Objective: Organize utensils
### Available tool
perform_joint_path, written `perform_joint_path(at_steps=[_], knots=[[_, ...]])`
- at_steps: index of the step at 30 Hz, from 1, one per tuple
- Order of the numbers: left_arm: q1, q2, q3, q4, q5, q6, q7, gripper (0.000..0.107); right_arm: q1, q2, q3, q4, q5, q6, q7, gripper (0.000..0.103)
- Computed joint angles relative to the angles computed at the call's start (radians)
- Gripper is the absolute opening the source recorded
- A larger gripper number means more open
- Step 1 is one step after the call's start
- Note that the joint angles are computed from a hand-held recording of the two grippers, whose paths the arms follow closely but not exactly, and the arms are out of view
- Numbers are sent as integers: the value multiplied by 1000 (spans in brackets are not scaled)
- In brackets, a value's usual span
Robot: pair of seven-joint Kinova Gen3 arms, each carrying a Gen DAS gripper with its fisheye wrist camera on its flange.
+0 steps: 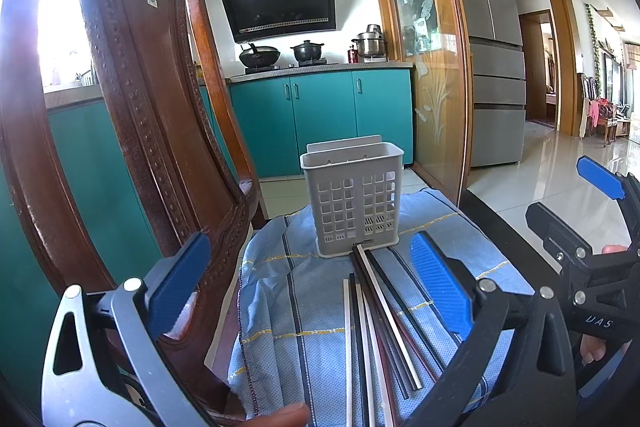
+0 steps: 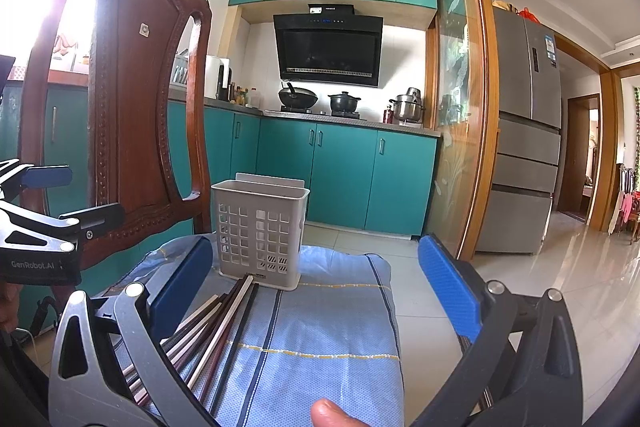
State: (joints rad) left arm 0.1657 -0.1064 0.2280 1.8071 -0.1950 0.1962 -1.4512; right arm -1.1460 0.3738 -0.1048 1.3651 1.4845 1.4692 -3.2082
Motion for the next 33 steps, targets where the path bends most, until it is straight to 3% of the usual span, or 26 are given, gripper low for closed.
perform_joint_path(at_steps=[33], knots=[[-4,2,8,1,-23,3,12,100,2,-1,-3,9,2,-1,-12,100]])
